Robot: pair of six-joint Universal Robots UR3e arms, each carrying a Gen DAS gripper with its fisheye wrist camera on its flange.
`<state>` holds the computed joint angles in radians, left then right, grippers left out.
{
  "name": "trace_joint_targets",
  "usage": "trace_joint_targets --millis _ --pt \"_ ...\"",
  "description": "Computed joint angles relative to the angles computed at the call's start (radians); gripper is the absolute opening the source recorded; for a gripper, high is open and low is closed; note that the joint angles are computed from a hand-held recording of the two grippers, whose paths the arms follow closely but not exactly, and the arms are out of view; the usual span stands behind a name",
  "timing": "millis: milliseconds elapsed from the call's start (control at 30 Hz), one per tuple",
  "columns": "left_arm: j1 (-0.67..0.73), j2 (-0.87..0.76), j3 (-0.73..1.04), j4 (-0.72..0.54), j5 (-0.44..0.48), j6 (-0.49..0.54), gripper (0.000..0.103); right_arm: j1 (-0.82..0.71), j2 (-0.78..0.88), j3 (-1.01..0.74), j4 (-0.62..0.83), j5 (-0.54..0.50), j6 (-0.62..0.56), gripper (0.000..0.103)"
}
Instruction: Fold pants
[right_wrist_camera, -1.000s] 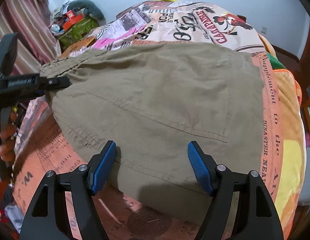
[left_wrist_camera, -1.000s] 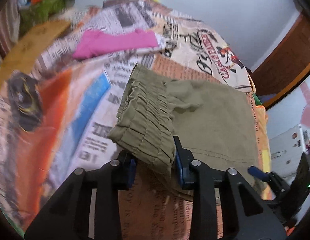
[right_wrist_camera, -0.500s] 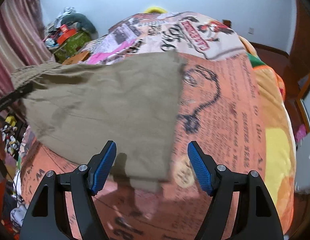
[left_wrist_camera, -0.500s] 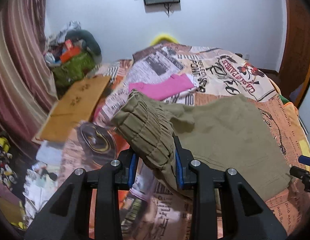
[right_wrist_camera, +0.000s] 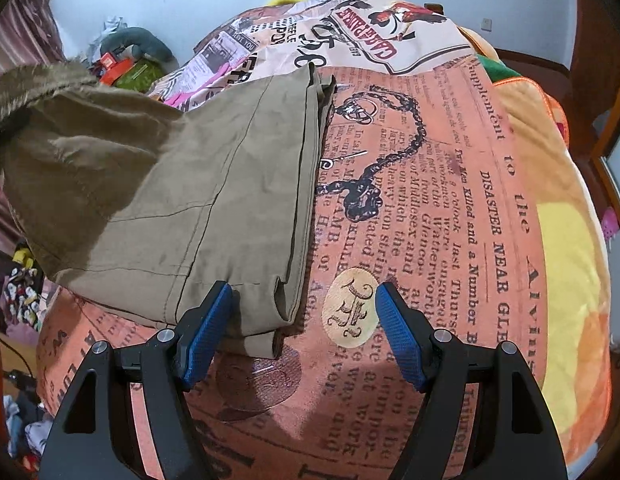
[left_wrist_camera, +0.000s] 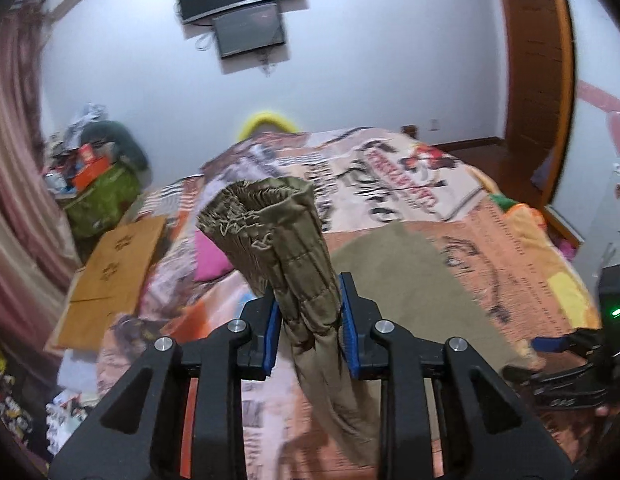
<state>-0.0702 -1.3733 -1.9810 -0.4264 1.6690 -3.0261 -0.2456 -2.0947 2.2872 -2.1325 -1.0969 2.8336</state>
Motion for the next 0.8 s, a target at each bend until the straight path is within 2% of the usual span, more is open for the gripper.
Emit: trace_joint_targets --millis 333,533,800 --pt "-0.08 -0.173 0.201 -0.11 -0.15 -0.05 0.025 -0.018 -0.007 0.013 0.001 0.022 -0.009 0.071" --pt "-0.069 -0.18 0.203 -0.157 -0.23 -0.038 0.025 -0.021 -0.005 0.014 0.0 0.028 -0.017 0.071" --pt "-0.113 -0.244 0.201 -0.197 -0.265 0.004 0.025 -0.029 0.003 0.02 -0.009 0.04 -0.025 0.071"
